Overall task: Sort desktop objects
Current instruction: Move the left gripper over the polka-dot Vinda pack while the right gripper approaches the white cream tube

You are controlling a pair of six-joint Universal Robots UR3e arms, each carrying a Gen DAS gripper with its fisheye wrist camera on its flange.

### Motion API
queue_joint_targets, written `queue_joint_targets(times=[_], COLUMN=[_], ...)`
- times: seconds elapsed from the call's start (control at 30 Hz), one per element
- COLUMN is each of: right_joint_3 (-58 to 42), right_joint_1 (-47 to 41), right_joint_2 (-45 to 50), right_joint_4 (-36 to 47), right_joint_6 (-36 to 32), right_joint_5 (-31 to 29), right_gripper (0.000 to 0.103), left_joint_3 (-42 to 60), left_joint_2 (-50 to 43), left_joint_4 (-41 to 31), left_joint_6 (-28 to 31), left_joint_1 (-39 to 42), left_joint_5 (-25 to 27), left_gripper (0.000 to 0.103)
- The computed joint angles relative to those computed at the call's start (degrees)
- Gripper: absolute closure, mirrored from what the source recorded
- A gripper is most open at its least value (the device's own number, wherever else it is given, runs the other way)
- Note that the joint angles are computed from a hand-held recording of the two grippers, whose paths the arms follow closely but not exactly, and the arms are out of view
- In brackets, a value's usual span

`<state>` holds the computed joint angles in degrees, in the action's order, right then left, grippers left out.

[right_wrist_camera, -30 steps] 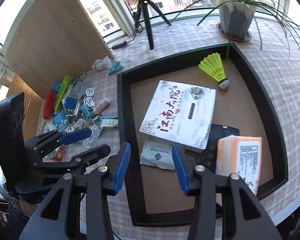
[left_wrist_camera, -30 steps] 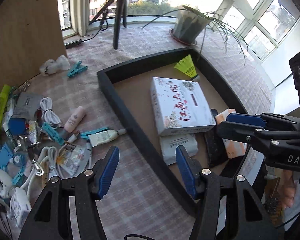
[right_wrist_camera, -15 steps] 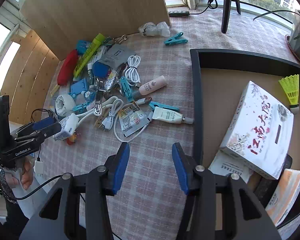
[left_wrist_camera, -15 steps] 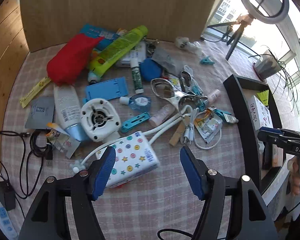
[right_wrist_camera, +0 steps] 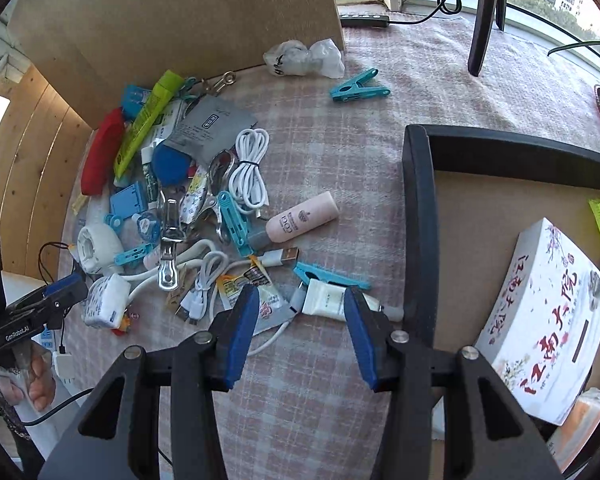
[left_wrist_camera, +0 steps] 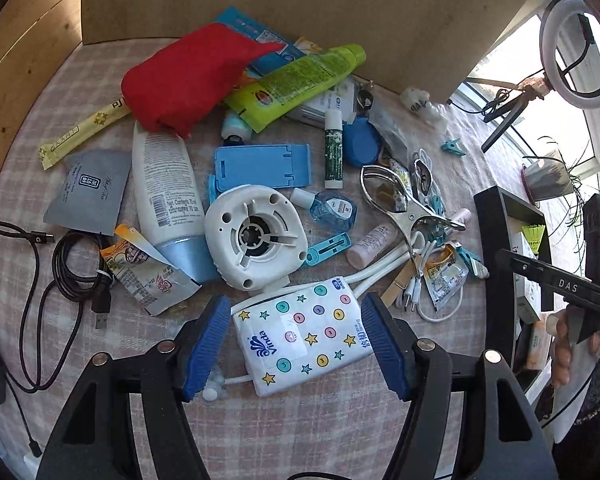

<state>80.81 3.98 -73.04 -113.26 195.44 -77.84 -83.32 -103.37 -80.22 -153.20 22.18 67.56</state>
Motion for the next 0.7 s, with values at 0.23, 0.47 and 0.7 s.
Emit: queue_joint_targets(times=[0.23, 0.47, 0.7], right_joint_3=[-2.0, -0.1, 1.0], right_joint_1=[-0.4, -1.0, 0.5], right_joint_2=[3.3, 2.2, -0.3], right_joint_4=[0.4, -0.4, -0.8], right_joint_6=[0.4, 0.9, 1.2], right_joint_5=[0.6, 2.2, 3.8], right_gripper=[0.059, 0.059, 0.059], left_joint_3=[-1.0, -0.5, -1.2], left_joint_2=[-0.5, -2.8, 3.2], left_joint_4=[0.0, 1.0, -14.9], left_joint_6=[-0.2, -1.5, 12.6], left_joint_1=[0.7, 1.9, 5.3], left_joint_5=[-0.3, 1.5, -6.7], left_gripper=[0.037, 0.037, 0.037])
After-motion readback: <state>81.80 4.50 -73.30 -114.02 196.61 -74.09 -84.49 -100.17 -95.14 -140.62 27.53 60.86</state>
